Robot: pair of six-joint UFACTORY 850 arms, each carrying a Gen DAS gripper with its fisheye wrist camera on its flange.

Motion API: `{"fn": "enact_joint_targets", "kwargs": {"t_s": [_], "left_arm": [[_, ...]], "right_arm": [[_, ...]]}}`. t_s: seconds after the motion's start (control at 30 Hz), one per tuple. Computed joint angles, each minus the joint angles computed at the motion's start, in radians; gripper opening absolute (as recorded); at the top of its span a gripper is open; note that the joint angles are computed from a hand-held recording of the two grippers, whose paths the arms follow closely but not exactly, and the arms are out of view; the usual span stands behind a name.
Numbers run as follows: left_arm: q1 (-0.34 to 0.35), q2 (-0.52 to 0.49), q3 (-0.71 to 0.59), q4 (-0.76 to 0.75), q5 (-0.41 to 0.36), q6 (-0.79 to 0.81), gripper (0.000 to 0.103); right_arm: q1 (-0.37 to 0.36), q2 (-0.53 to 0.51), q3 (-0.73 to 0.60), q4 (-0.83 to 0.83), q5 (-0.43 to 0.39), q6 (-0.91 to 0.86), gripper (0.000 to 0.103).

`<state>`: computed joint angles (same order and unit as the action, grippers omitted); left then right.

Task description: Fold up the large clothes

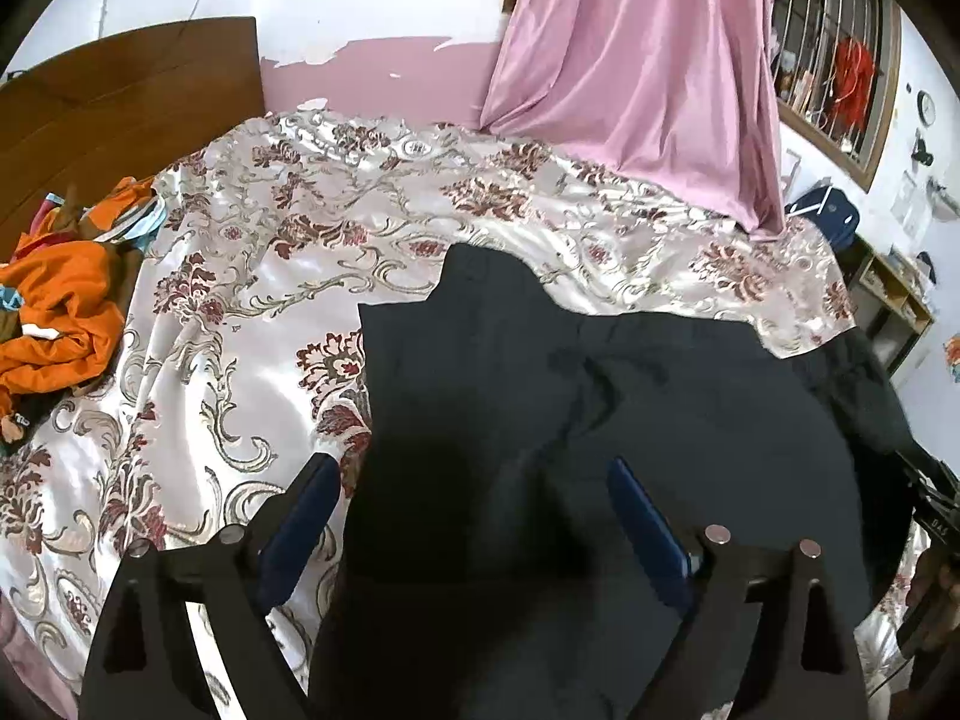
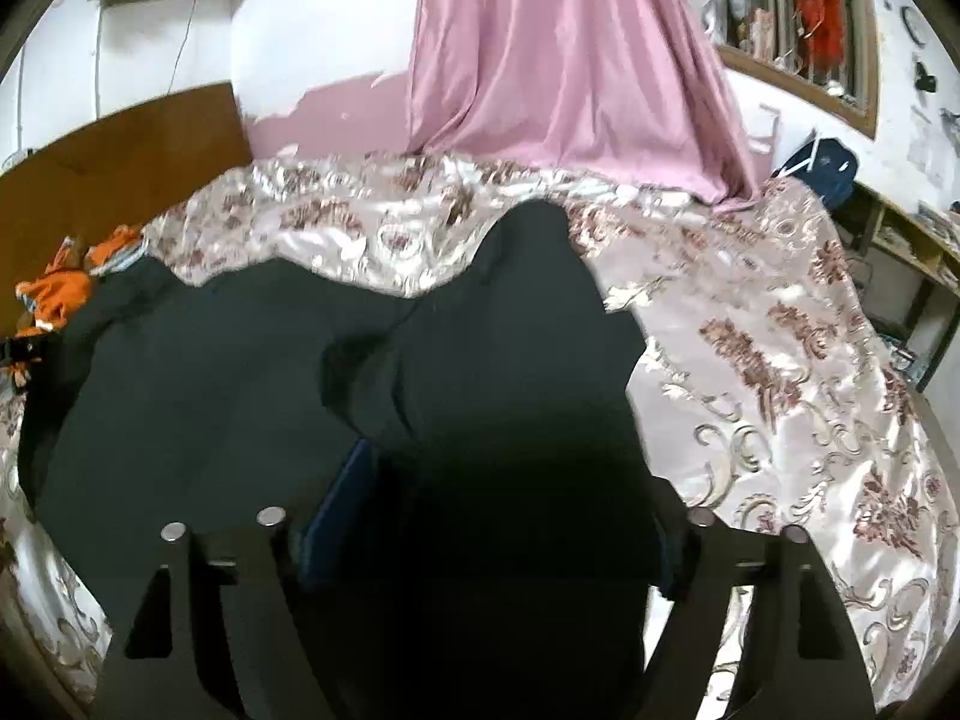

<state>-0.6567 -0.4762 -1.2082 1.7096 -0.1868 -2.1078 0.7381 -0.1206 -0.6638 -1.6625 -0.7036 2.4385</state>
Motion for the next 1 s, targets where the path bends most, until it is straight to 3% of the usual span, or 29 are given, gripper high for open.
{"fn": "enact_joint_targets", "kwargs": {"t_s": [0.07, 0.13, 0.4, 0.77, 1.0], "left_arm": [[-0.01, 0.027, 0.024, 0.066, -0.003, -0.071, 0.092], [-0.017, 0.051, 0.046, 0.159, 0.001, -0.169, 0.093], [-0.062, 0.166, 0.151, 0.449, -0.042, -0.476, 0.098], [-0.195, 0.342, 0.3, 0.472, -0.226, -0.432, 0.102], [-0.302, 0.394, 0.336, 0.366, -0.338, -0.288, 0.103]], "right_arm": [[0.019, 0.02, 0.006, 0.014, -0.026, -0.006, 0.078], [0.049, 0.038, 0.011, 0.02, -0.068, -0.008, 0.092], [0.195, 0.113, 0.015, 0.048, -0.244, -0.028, 0.098], [0.392, 0.156, 0.016, 0.074, -0.448, 0.025, 0.099], [0.486, 0.145, 0.0, 0.082, -0.528, 0.058, 0.099]]}}
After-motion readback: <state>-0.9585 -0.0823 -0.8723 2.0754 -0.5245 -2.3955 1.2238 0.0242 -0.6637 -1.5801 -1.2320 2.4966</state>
